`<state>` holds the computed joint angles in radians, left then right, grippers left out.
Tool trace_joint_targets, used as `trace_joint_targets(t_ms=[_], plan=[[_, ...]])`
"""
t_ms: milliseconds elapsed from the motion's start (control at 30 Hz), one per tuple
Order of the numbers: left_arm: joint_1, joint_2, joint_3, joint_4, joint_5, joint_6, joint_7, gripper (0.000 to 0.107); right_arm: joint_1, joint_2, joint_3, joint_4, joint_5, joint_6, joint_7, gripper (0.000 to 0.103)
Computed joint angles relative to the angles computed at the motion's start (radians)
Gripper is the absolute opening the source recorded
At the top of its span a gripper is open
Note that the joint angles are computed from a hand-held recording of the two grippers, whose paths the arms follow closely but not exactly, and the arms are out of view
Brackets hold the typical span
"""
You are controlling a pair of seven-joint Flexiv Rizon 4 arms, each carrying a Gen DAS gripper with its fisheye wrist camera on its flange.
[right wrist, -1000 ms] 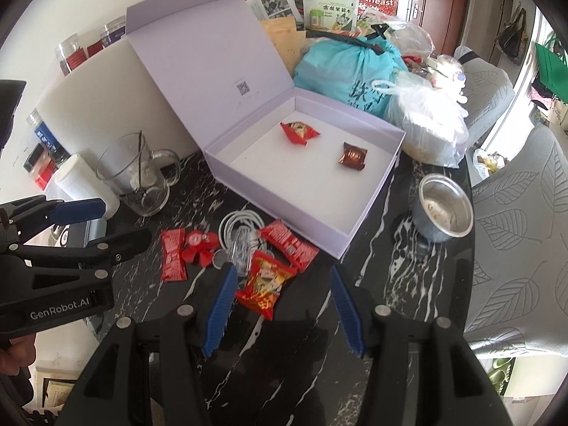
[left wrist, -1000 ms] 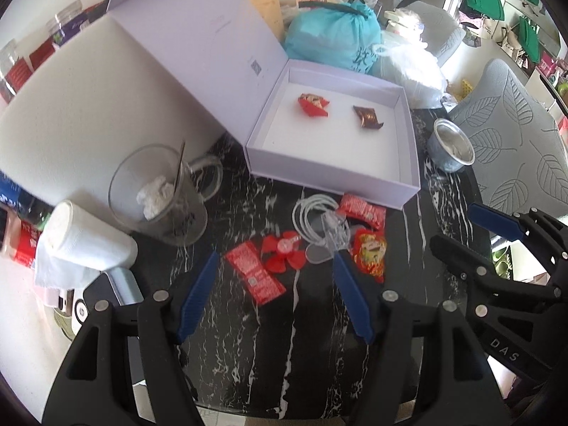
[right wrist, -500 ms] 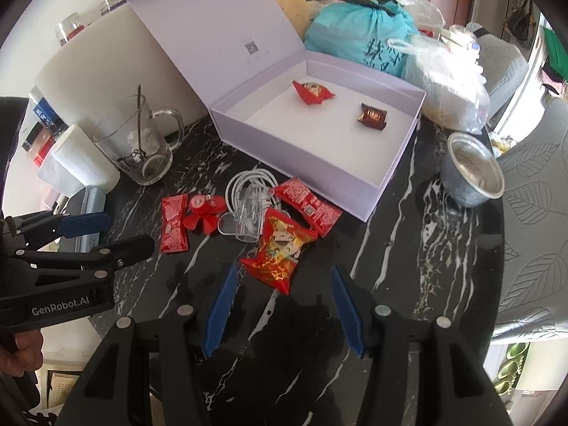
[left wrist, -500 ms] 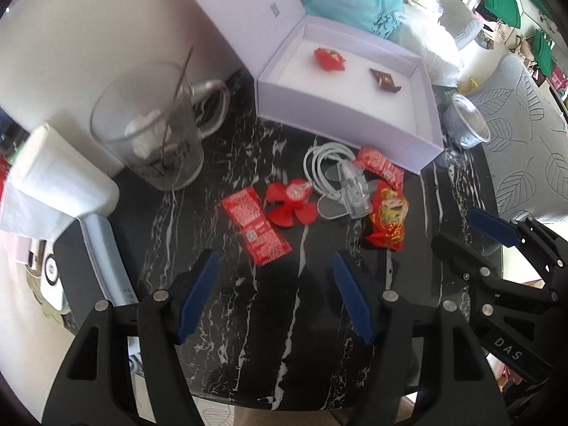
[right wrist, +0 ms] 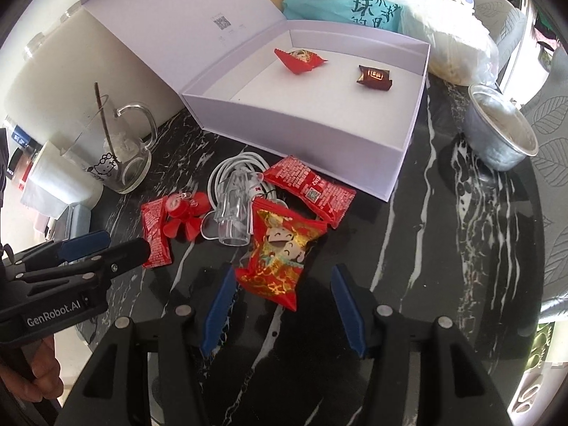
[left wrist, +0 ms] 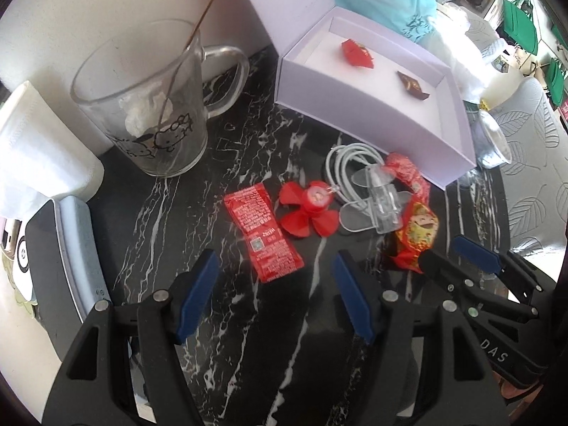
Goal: Organize objects
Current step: 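Grasp the large red-gold snack bag with the right gripper while the left grasps the red rectangular packet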
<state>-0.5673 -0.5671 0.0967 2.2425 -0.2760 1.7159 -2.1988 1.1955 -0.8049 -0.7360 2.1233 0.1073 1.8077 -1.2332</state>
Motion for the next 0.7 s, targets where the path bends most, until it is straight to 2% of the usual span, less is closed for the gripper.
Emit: trace_joint_targets(t_ms=[100, 333, 533, 700], plan=[[0.013, -0.018, -0.008, -0.01, 0.003, 0.005, 0.006, 0.066, -0.01, -0.016, 0.002, -0.023, -0.005, -0.026, 0.015, 0.057], [0.091, -0.054, -0.077, -0.027, 0.005, -0.01, 0.023, 0.066, -0.034, -0.032, -0.001, -0.051, -0.059, -0.074, 0.068, 0.057], [0.182, -0.073, -0.166, -0.023, 0.013, 0.007, 0.039, 0.066, -0.027, -0.048, -0.024, -0.05, -0.095, -0.073, 0.088, 0.057], [0.105, -0.076, -0.079, -0.06, 0.024, -0.046, 0.054, 0.064, 0.003, -0.068, -0.057, -0.04, -0.098, -0.076, 0.075, 0.057]])
